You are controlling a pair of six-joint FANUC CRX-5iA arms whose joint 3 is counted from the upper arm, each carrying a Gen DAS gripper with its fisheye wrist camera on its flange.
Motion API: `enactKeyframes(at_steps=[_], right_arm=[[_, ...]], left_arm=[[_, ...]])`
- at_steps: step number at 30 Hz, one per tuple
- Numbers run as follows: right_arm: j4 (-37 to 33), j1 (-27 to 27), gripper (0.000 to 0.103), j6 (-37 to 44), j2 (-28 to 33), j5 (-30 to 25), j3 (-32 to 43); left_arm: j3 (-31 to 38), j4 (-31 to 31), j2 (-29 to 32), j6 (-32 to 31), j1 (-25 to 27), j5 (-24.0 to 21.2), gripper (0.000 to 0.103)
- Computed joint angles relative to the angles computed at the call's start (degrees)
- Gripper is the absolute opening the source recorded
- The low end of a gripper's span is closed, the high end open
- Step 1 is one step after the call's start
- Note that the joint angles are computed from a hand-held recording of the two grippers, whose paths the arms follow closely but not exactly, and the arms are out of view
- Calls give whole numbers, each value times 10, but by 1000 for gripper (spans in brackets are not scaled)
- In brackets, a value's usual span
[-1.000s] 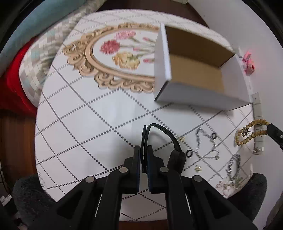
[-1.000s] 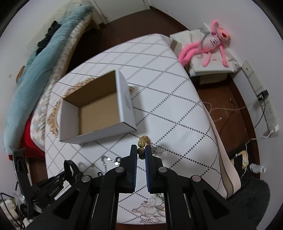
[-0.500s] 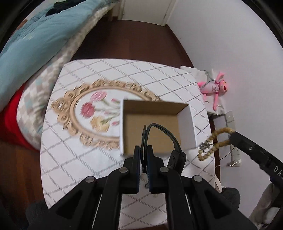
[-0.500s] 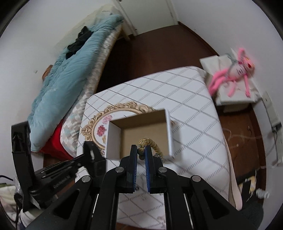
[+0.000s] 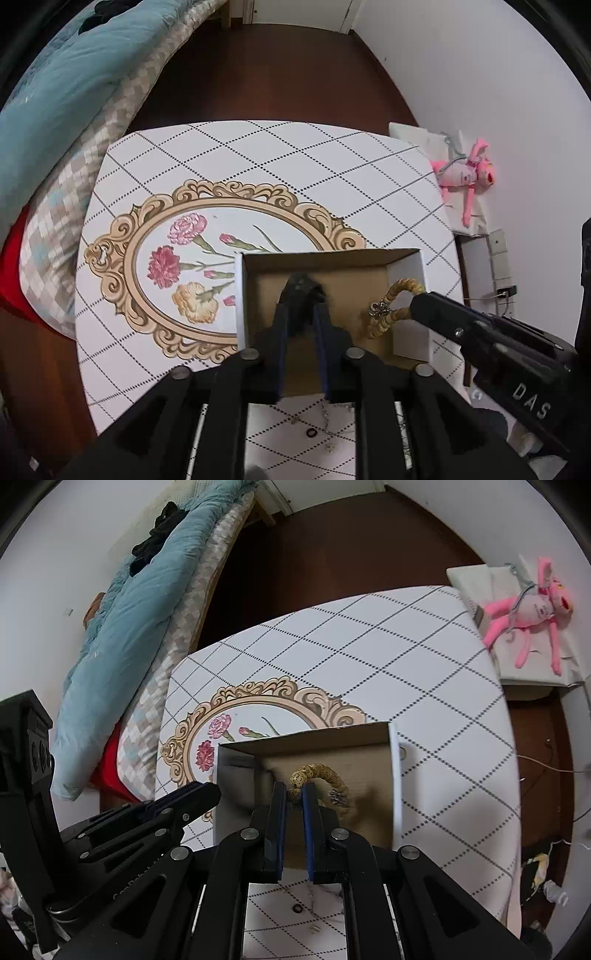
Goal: Organize jewelry
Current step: 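Carry both items into the white box and open both tools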
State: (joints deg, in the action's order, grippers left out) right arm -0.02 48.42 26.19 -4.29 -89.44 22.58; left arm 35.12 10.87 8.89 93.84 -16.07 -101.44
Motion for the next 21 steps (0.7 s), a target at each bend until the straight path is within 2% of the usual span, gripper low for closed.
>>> enactKeyframes(at_steps=[2, 3, 4, 6, 8, 10, 13, 14, 15, 16, 21], right_arm=[[-27, -17, 9, 8, 6, -1, 5], [-27, -18, 9, 8, 10, -9, 8], [-28, -19, 10, 11, 15, -20, 11], [-32, -23, 14, 11, 18, -35, 11], [-11, -13, 38, 8, 21, -55, 9], [19, 2, 52, 9, 23, -78, 6], [80, 34, 69, 14, 37, -127, 3], [99, 44, 79, 17, 42, -143, 2], [120, 56, 86, 20, 47, -160, -2], [139, 66, 94, 20, 49, -171, -10], [178, 95, 101, 8, 44, -189, -47]], left_arm=[[13, -9, 7, -1, -2, -8, 39], [21, -20, 11, -1, -4, -14, 57], [23, -31, 9, -1, -4, -13, 68], [18, -47, 0, 0, -4, -4, 70], [7, -56, -9, 0, 2, 0, 72], [-17, -60, -25, 0, 10, 13, 84], [-54, -75, -52, 2, 14, 39, 96], [-62, -78, -58, 3, 13, 45, 99], [-75, -82, -67, 2, 13, 53, 103], [-87, -87, -76, 1, 12, 62, 103], [-116, -111, -100, -1, -8, 84, 103]])
